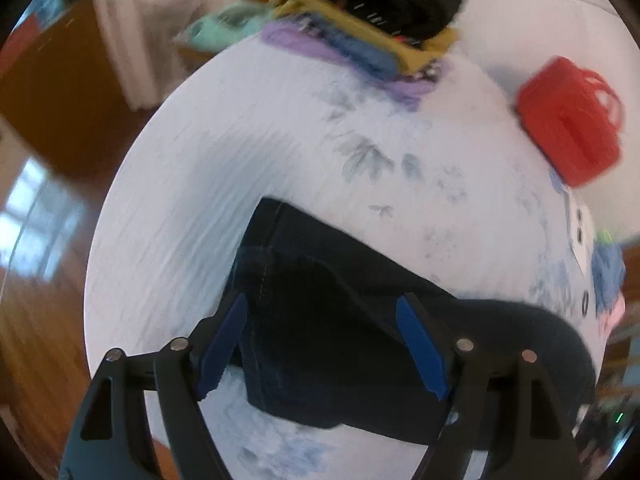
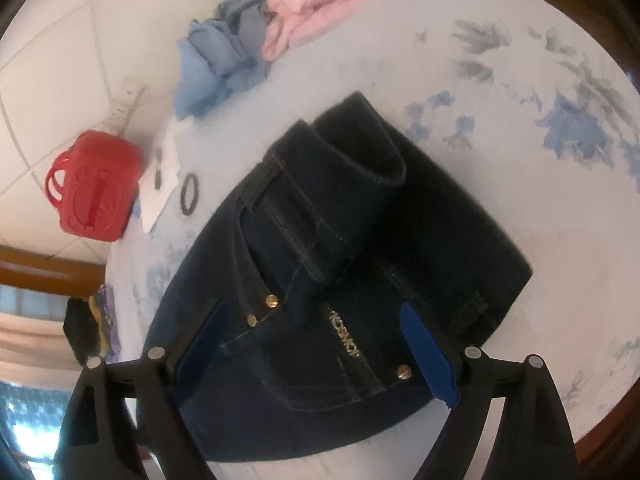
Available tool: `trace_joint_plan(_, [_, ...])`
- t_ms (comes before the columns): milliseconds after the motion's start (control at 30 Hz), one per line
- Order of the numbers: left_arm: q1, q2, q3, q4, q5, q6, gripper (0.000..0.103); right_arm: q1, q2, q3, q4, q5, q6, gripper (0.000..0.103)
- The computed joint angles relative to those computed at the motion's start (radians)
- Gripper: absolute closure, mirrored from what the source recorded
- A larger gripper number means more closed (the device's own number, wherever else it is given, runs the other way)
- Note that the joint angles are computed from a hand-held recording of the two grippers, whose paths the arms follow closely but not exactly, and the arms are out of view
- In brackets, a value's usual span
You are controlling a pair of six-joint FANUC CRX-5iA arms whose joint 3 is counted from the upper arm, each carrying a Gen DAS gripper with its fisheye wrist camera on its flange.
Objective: Fold clothes
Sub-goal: 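Fold the leg hem with the left gripper toward the right gripper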
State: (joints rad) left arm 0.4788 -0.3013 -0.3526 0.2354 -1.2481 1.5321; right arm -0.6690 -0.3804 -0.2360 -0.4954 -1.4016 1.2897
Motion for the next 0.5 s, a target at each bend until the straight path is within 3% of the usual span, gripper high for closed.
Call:
trace_joint_plan(167, [-0.088,0.082,0.088,-0.057,-0.069,0.162,0.026,0.034,0.011,-0.003,0.015,0.004,-0.038,0.014])
trace_joint_plan(367, [-0.190,0.147,0.117,-0.169,-0.024,0.366,0.027,0.044,0.051,0.020,0.028,-0.002,-0.052,0.014])
trace_joint_plan(433, [-0.208,0.140,0.097,-0.193,0.010,0.404,0.064,0.039,0.061,0.021,0.032,0.002,-0.054,0.014])
trace_joint_plan(500, [-0.212,0.115,0.066,-0.218,0.035,0.427,0.081,0.029,0.070,0.020,0.033,0.002,-0.052,0.014])
